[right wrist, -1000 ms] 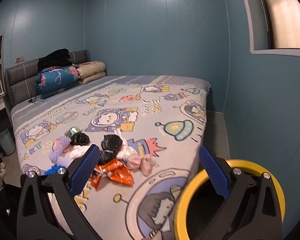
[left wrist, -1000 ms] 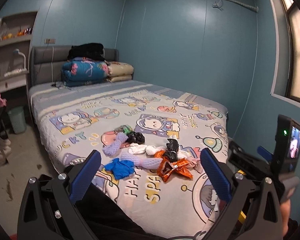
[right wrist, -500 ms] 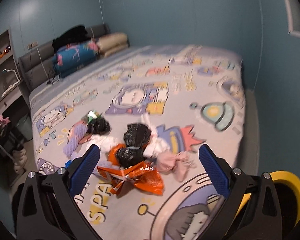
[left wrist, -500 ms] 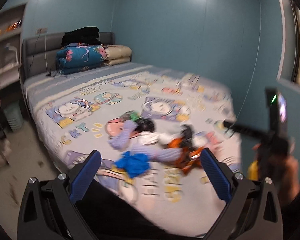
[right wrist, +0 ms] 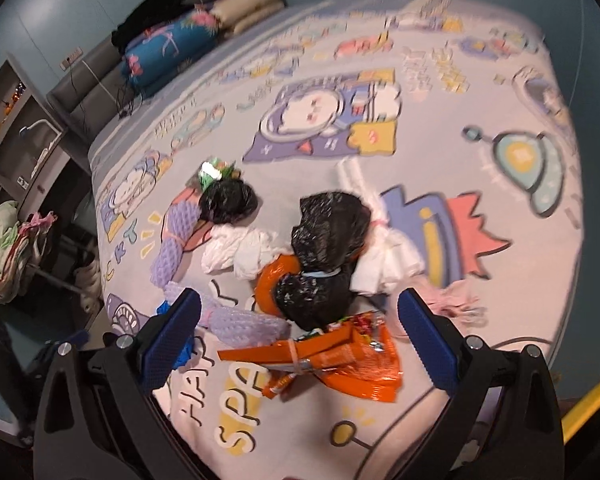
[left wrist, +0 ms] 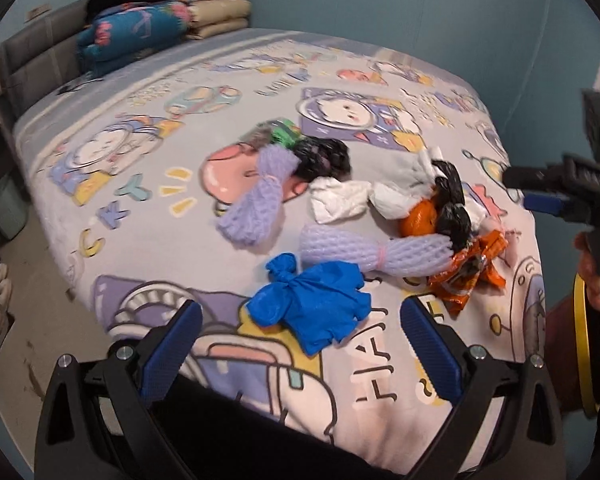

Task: Collect trash
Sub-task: 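Grasp the blue glove with the left tool while the right tool grasps a black bag, then carry the blue glove and black bag over the yellow-rimmed bin with both tools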

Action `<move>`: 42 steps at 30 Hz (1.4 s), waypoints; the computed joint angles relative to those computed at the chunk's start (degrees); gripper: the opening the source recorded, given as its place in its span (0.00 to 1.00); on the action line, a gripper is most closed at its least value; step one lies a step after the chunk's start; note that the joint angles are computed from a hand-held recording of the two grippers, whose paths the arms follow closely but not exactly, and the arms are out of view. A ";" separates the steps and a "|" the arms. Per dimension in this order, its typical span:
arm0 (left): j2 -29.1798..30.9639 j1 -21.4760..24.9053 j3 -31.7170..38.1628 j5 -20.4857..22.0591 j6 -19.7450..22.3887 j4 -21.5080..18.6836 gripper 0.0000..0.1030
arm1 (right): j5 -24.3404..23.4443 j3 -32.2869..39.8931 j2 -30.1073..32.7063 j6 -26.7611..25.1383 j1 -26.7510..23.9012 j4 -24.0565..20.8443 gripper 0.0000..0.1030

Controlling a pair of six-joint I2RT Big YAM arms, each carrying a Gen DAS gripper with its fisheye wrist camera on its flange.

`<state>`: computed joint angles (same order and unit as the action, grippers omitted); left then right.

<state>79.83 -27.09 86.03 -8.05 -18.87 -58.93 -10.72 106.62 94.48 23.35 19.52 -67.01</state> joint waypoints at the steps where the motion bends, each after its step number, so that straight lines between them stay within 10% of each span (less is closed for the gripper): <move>1: 0.57 0.02 0.03 -0.09 0.77 0.20 0.93 | -0.75 0.66 0.81 0.59 -0.16 -0.44 0.86; 18: 6.19 1.91 -0.26 2.23 3.44 4.51 0.83 | 0.32 7.29 9.75 2.49 0.33 -4.36 0.67; 31: 6.20 0.75 -2.43 4.04 3.70 6.77 0.33 | 1.09 3.91 9.10 6.81 -0.17 -1.64 0.36; 42: 0.67 1.32 -5.02 5.29 0.64 8.73 0.22 | -1.50 1.37 4.67 7.81 -0.39 1.45 0.30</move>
